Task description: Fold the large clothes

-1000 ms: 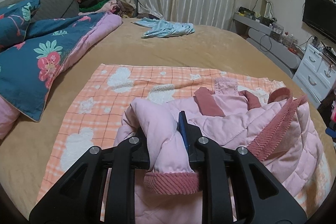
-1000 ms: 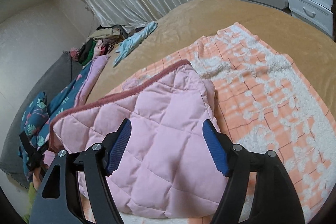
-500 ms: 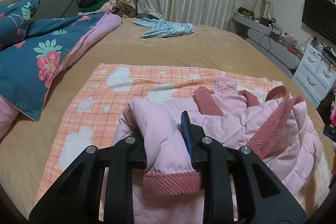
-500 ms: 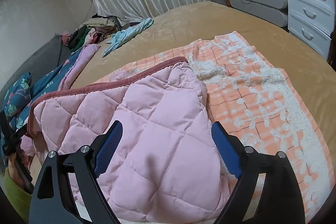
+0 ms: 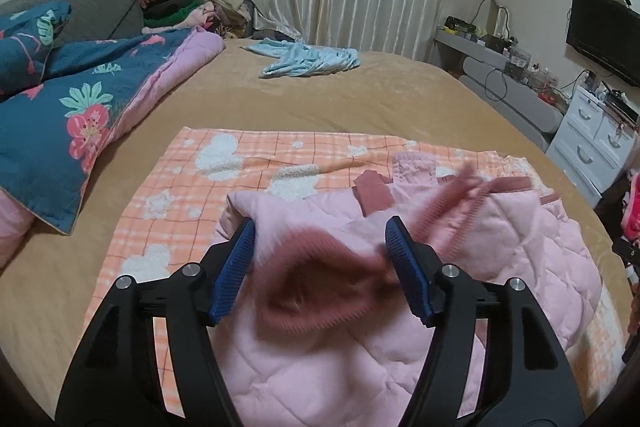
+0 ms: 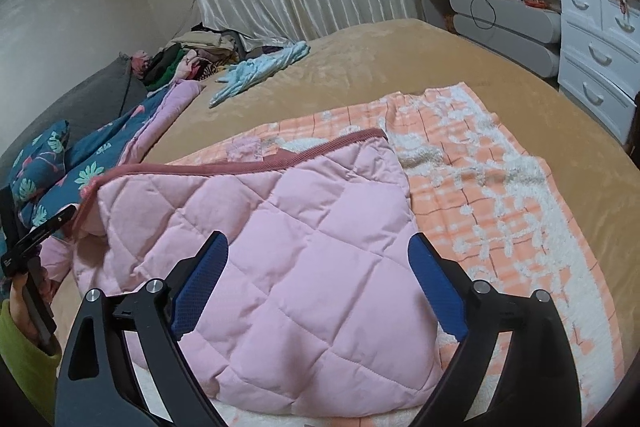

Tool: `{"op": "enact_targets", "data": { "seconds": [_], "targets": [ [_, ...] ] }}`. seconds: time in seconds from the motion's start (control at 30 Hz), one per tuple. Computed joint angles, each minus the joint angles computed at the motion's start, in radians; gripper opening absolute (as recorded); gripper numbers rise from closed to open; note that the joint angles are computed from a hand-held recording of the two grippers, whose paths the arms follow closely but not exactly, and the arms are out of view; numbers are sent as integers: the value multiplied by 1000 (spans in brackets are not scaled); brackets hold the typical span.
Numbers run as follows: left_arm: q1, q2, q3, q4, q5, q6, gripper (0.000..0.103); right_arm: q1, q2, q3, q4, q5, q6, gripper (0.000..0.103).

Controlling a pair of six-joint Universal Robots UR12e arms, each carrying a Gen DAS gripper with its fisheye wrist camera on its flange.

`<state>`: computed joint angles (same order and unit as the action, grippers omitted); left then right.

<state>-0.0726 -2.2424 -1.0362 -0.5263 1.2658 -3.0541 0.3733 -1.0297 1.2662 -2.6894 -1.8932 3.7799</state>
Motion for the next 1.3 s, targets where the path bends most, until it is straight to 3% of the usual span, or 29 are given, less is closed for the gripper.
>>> {"op": "enact_targets", "data": {
  "seconds": [0.27,0.5,0.83,1.3],
  "targets": [
    [1,20,-20,12,-4,15,72,16,-7,-5,-6,-37,-37,93],
    [4,55,-63,46,-8,10,94,38,-19,-4,-29,-81,-87,97],
    [15,117,-143,94,-13,14,94,84,-40,14,-72,-186,-178,99],
    [29,190,-274,121,-4,67,94,120,-68,56,-105,-273,-209,99]
  ]
}}
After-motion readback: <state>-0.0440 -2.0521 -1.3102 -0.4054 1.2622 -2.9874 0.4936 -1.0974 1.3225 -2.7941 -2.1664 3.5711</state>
